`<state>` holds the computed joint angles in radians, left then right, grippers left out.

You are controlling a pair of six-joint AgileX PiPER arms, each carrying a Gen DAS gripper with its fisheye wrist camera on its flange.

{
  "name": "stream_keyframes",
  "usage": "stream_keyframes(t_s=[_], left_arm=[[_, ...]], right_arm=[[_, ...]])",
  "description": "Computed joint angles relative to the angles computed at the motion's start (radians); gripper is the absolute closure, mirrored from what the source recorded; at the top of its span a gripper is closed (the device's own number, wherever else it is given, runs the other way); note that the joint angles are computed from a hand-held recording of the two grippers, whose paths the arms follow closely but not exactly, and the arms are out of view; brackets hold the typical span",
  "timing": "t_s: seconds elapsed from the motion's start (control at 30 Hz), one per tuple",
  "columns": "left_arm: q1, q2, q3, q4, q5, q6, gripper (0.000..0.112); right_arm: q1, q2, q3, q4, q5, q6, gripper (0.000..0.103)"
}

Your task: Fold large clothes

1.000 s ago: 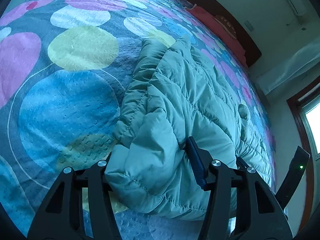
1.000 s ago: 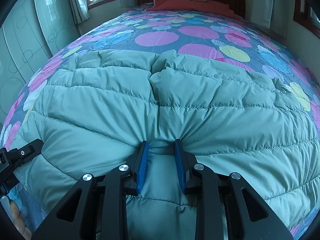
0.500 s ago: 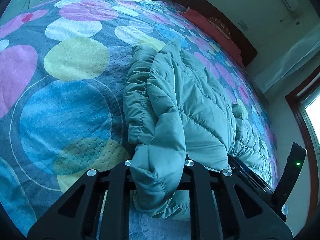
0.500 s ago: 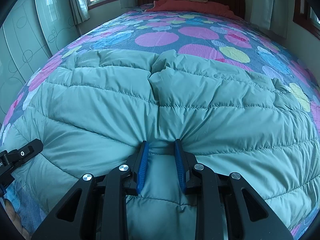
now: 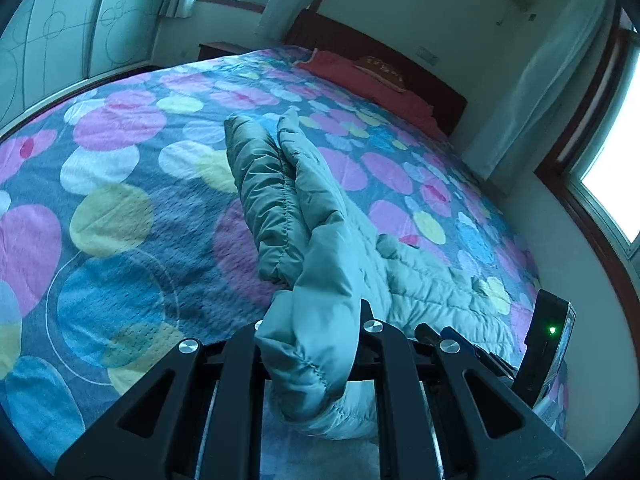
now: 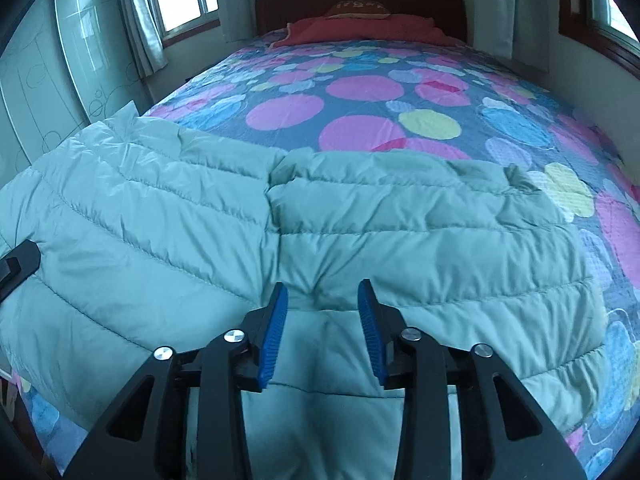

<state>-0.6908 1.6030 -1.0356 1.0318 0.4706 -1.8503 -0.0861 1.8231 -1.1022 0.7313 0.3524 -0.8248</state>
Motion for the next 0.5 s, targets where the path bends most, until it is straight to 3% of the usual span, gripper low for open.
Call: stream_keyframes(t_s=[0.23, 0.5], left_arm=[[-0.135, 0.140, -0.284, -0.100, 0.116, 0.230, 0.101], [-0.234, 0.421, -0.652, -0.289, 0.210, 0.511, 0.101]], right_arm=[[-0.213, -0.061, 0.017, 0.067, 0.067, -0.140, 0.059], [-0.454, 0.004, -0.049, 0.037, 0.126, -0.185, 0.059]])
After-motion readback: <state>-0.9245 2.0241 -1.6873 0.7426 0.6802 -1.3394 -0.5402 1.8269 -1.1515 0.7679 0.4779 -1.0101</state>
